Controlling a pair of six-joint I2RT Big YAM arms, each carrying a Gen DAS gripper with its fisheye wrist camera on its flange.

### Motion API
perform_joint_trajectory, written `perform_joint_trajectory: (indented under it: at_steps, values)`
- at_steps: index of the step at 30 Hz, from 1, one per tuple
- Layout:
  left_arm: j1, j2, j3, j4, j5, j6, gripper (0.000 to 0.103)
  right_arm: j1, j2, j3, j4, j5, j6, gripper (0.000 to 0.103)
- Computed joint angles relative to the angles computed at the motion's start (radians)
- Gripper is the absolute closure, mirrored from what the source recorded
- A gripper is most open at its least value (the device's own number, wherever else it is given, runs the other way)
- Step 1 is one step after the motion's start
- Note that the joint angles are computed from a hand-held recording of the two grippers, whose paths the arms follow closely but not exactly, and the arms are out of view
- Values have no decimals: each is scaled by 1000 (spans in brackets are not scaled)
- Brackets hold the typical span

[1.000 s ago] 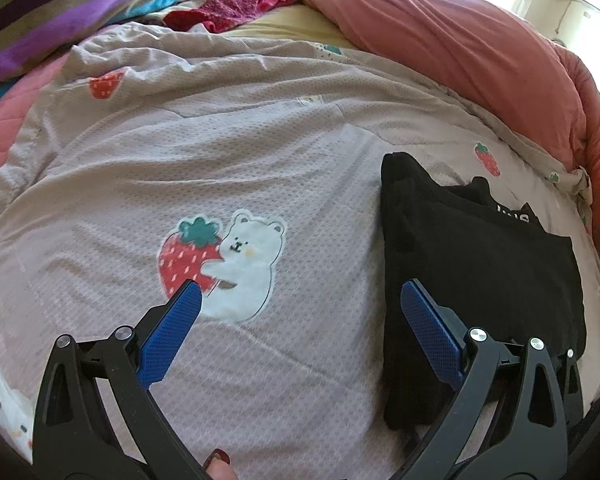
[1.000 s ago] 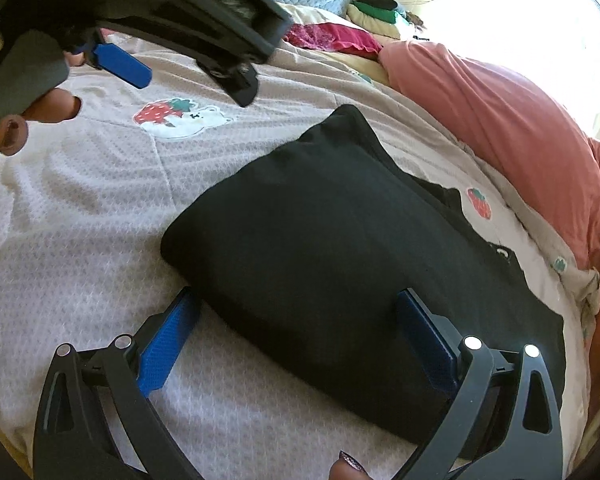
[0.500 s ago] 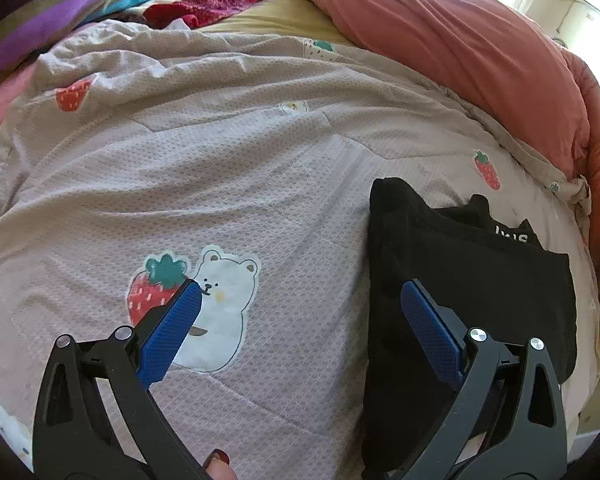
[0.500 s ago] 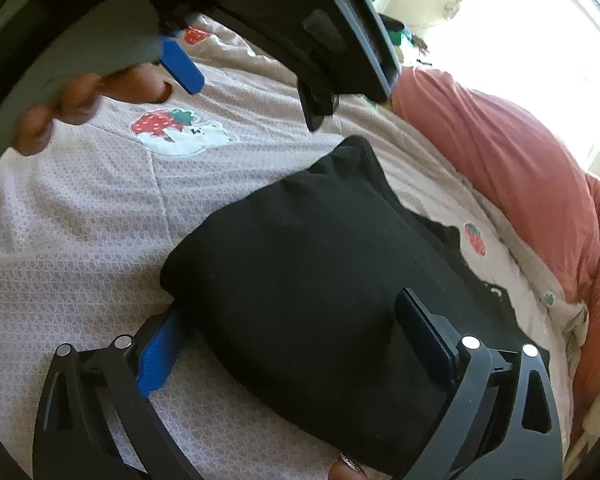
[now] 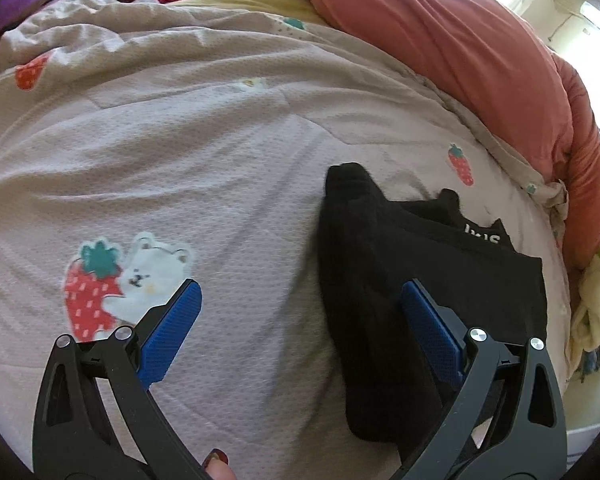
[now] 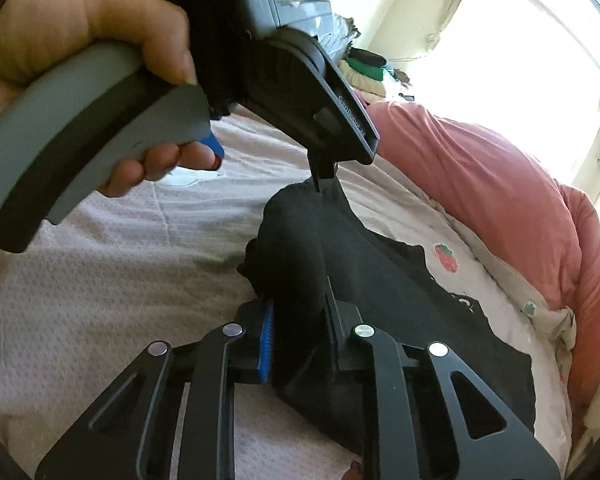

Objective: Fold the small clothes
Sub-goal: 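Move the left tool to the side edge of the folded shirt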

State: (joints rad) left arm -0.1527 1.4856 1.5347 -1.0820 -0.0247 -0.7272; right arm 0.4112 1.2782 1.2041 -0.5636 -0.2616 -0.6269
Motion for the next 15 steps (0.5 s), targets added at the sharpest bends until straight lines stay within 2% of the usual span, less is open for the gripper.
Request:
perform_joint_trajectory:
  at_steps: [6, 15]
  values:
    - [0, 34, 18, 31, 77, -17, 10, -31, 5, 14, -10, -55, 20, 87]
    - [-11, 61, 29, 51, 128, 1, 10, -65, -7, 14, -16, -96, 48, 87]
